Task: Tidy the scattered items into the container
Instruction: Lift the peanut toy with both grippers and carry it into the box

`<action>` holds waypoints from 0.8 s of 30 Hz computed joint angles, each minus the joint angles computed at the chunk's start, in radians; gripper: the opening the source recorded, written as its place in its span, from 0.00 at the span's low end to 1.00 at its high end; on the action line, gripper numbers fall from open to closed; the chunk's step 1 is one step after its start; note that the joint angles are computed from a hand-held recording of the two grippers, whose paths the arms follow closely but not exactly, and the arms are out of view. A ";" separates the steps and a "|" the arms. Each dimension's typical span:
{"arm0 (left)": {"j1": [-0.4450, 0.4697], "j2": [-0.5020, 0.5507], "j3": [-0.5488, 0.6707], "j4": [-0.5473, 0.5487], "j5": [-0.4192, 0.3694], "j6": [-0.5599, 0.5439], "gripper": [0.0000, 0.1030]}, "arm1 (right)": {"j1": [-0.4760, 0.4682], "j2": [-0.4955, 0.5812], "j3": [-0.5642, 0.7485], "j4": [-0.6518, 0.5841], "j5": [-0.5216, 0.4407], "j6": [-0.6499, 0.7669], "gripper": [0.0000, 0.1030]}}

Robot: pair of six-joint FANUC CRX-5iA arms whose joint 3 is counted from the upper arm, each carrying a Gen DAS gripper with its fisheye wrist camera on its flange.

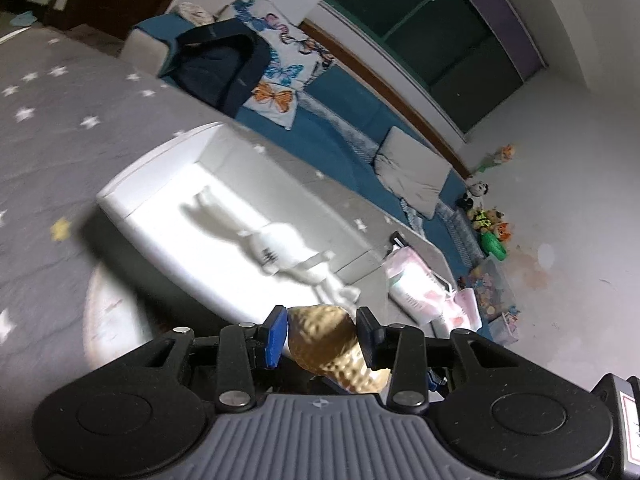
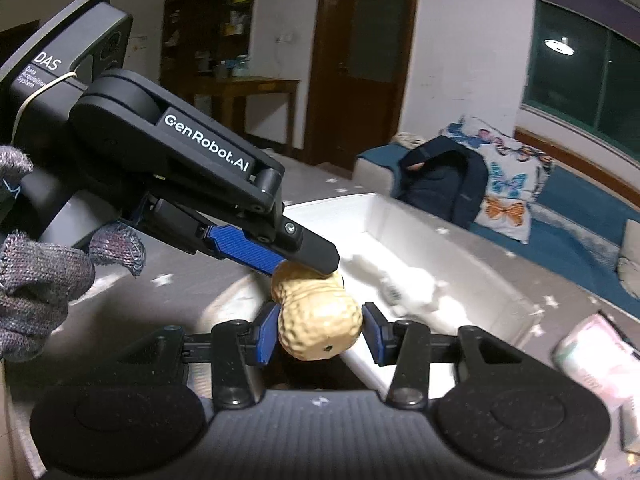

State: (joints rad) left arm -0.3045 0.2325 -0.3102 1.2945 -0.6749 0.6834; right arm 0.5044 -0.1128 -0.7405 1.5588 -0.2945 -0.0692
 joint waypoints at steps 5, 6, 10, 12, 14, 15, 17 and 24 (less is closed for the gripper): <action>-0.035 0.112 0.125 -0.040 0.001 0.054 0.39 | -0.059 0.044 0.045 -0.124 0.025 0.109 0.43; -0.037 0.137 0.153 -0.058 -0.004 0.073 0.39 | -0.063 0.055 0.055 -0.168 0.027 0.149 0.43; -0.035 0.226 0.249 -0.120 -0.042 0.151 0.39 | -0.064 0.112 0.118 -0.427 0.023 0.378 0.43; -0.031 0.263 0.287 -0.140 -0.061 0.183 0.39 | -0.063 0.136 0.145 -0.532 0.014 0.479 0.43; -0.028 0.290 0.315 -0.159 -0.073 0.208 0.39 | -0.057 0.160 0.180 -0.640 0.001 0.578 0.43; -0.027 0.300 0.327 -0.169 -0.077 0.221 0.39 | -0.053 0.171 0.199 -0.704 -0.008 0.636 0.43; -0.026 0.315 0.345 -0.187 -0.080 0.239 0.39 | -0.050 0.195 0.240 -0.815 -0.030 0.741 0.43; -0.028 0.342 0.387 -0.249 -0.082 0.288 0.38 | -0.038 0.254 0.327 -0.969 -0.109 0.907 0.43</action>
